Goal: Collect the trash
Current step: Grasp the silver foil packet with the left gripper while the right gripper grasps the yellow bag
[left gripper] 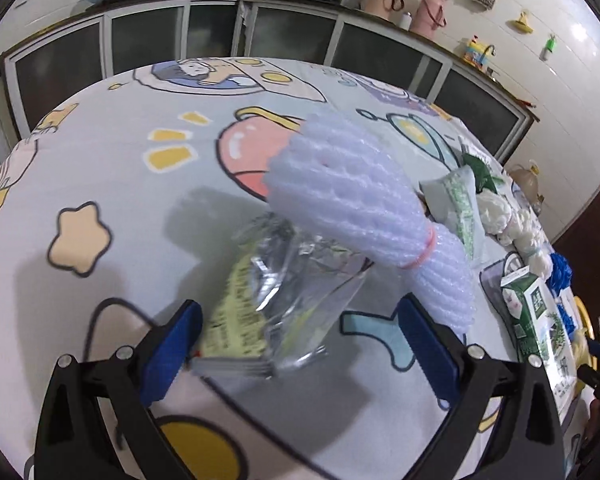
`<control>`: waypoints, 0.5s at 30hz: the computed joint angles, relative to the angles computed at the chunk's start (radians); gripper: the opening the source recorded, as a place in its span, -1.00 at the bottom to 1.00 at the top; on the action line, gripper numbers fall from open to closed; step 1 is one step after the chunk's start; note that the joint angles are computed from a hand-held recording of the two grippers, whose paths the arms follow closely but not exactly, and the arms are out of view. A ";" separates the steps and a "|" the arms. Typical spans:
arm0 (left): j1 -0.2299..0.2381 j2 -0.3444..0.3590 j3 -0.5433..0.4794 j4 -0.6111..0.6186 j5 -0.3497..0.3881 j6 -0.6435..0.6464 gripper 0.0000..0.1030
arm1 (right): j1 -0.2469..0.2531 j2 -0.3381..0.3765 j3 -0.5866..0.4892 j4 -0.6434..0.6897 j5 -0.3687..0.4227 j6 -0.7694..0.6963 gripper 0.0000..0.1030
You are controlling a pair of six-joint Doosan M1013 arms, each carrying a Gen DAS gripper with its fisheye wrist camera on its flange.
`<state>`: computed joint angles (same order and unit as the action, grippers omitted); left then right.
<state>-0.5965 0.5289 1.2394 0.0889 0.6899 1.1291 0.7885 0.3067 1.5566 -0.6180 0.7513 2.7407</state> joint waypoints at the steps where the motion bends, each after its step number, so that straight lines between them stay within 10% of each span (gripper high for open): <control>1: -0.003 0.003 -0.004 0.015 0.006 -0.004 0.78 | -0.002 0.002 -0.001 0.007 0.005 0.000 0.46; 7: -0.011 0.005 -0.008 0.063 0.018 -0.039 -0.46 | -0.011 0.007 -0.008 0.095 0.017 -0.059 -0.81; 15: -0.003 -0.062 0.064 -0.058 -0.050 0.037 -0.74 | 0.015 -0.041 0.019 0.085 -0.034 -0.021 -0.85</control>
<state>-0.5996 0.4671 1.3032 0.0307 0.6397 1.1665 0.8032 0.2659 1.5760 -0.5335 0.7176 2.7193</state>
